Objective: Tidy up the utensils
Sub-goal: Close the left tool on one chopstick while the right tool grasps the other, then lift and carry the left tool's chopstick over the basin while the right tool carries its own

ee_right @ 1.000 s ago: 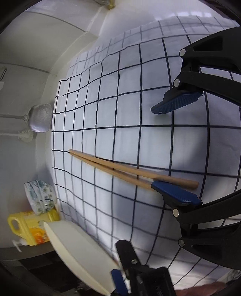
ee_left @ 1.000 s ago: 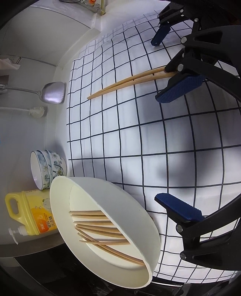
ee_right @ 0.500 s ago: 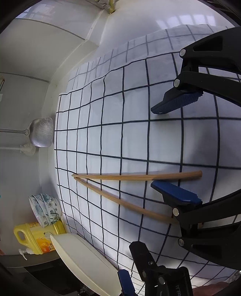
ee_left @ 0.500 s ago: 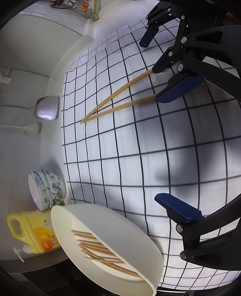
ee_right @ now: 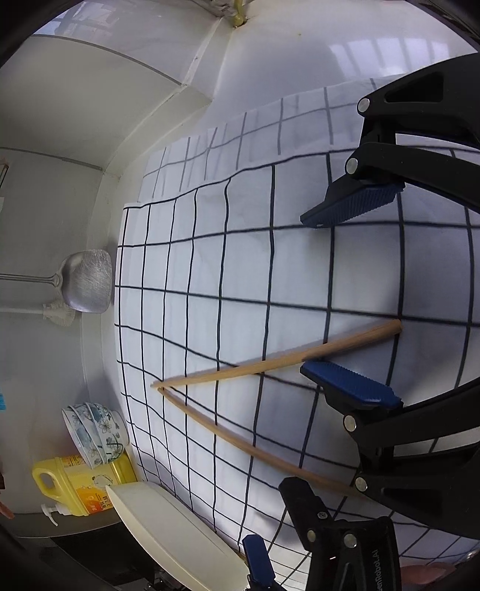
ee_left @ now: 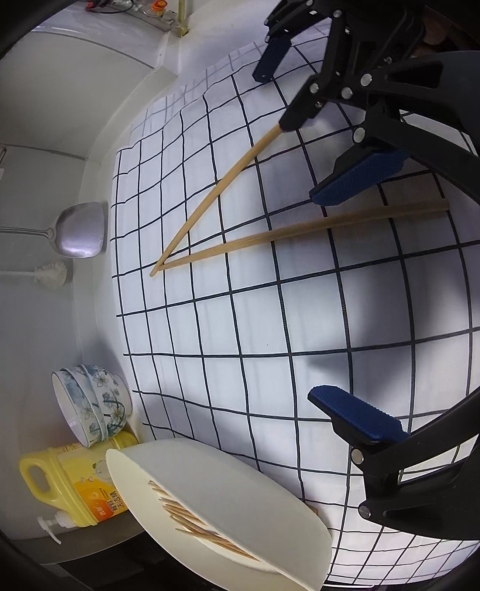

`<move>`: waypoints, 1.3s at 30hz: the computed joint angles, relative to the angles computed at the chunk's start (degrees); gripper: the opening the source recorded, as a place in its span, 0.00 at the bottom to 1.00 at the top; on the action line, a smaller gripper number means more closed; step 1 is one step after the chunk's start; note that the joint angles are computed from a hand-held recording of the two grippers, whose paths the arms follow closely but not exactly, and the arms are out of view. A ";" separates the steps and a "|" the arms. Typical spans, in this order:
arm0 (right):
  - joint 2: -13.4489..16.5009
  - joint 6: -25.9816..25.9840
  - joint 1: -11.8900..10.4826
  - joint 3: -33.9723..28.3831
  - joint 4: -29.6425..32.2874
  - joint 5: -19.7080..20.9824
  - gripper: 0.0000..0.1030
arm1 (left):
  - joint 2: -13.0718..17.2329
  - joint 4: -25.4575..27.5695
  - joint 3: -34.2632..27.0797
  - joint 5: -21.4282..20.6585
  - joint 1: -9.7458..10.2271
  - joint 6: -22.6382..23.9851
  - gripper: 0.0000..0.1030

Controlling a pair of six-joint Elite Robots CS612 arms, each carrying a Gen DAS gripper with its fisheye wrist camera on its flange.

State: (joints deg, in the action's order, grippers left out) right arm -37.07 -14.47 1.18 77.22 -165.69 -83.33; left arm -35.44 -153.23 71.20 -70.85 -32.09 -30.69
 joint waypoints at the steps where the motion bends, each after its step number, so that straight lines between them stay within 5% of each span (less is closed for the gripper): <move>1: 0.06 -0.14 -0.12 -0.11 0.09 0.16 0.69 | 0.10 0.24 -0.17 -0.01 -0.01 -0.19 0.93; 7: 0.51 -1.31 -0.59 -1.01 0.62 1.43 0.69 | 0.94 2.02 -1.65 2.39 -0.51 -0.44 0.90; 13: 1.17 -5.71 -0.37 -2.29 1.16 3.47 0.69 | 1.20 2.06 -2.04 1.07 -0.27 -1.56 0.70; 16: 1.74 -8.42 -0.20 -3.53 2.13 4.72 0.68 | 1.33 1.33 -2.37 -0.75 -0.09 -0.85 0.55; 19: 2.06 -9.97 -0.41 -4.83 5.00 8.03 0.50 | 1.66 1.14 -3.19 -1.83 -0.02 0.11 0.33; 21: 2.10 -10.72 -0.32 -4.85 4.96 8.83 0.39 | 1.85 0.96 -3.56 -2.49 0.04 0.81 0.07; 23: 1.95 -11.99 -0.21 -4.52 4.91 9.54 0.16 | 1.93 1.23 -3.81 -3.14 0.12 1.04 0.07; 25: 1.78 -13.04 0.20 -4.22 4.58 8.64 0.07 | 1.81 1.39 -3.73 -4.00 0.25 0.98 0.07; 32: 0.29 -6.48 -0.46 -2.88 5.82 12.75 0.06 | -0.24 1.40 -1.56 -5.76 0.60 -0.64 0.07; 39: -3.55 -0.81 -0.01 0.32 4.60 15.40 0.06 | -5.99 -0.83 4.20 -5.42 1.14 -1.17 0.07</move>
